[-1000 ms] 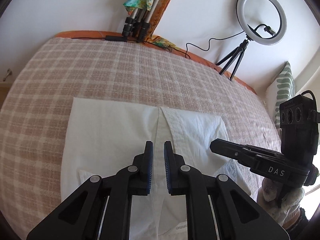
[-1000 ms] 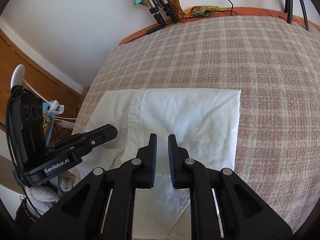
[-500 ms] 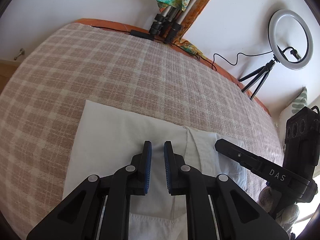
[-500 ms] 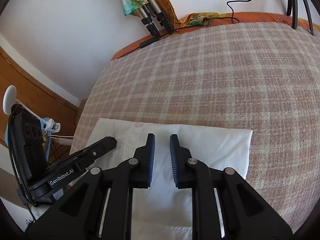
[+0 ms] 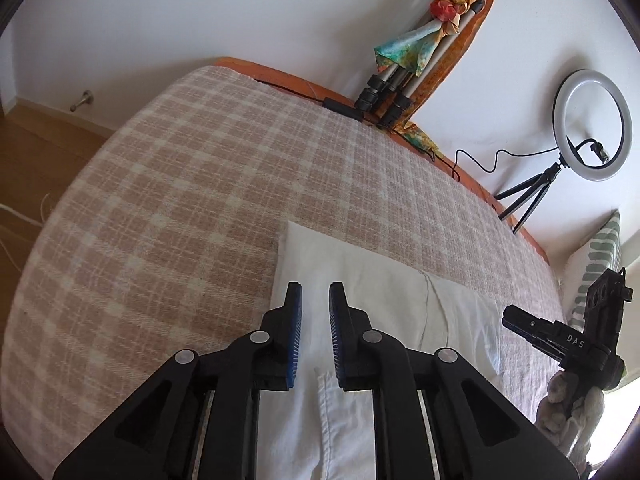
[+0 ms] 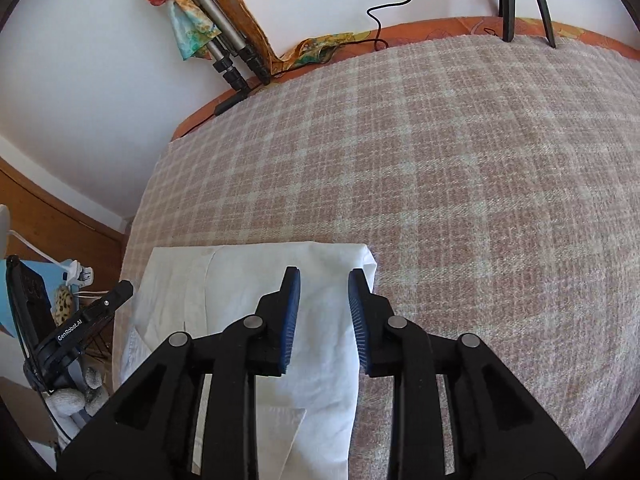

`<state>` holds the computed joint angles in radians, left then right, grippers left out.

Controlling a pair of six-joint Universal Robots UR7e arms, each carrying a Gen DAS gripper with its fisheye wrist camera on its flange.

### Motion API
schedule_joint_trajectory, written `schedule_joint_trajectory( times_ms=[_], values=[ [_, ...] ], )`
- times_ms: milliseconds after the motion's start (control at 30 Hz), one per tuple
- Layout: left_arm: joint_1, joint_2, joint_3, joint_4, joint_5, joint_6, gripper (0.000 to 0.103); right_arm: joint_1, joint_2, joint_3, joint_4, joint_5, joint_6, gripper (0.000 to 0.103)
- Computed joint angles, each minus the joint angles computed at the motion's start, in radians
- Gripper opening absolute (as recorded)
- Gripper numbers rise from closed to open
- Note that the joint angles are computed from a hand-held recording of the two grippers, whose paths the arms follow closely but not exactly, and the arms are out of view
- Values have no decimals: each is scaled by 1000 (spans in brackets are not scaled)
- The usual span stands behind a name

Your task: Fold small clothes

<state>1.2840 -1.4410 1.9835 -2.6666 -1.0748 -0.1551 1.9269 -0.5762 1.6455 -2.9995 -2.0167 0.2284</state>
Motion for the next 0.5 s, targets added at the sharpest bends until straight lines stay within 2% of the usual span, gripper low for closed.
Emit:
schedule_joint_trajectory(
  times_ms=[33,67,100,333,500],
  values=[
    [3,-19,8,11,-6,-2,32,0,-13,24,-17,2,-8,43],
    [3,-35,18,16,-4,-5,44,-4,-24,48,-37,16,-10,45],
    [4,-52,29,17,-7,-6,47,-14,-37,73,-48,50,-5,45],
    [88,-97,45,89,-184,-79,48,-82,-74,199,-109,230,54,47],
    [161,-83,56,51,-317,-180,48,-115,-77,257,-196,316,80,47]
  ],
)
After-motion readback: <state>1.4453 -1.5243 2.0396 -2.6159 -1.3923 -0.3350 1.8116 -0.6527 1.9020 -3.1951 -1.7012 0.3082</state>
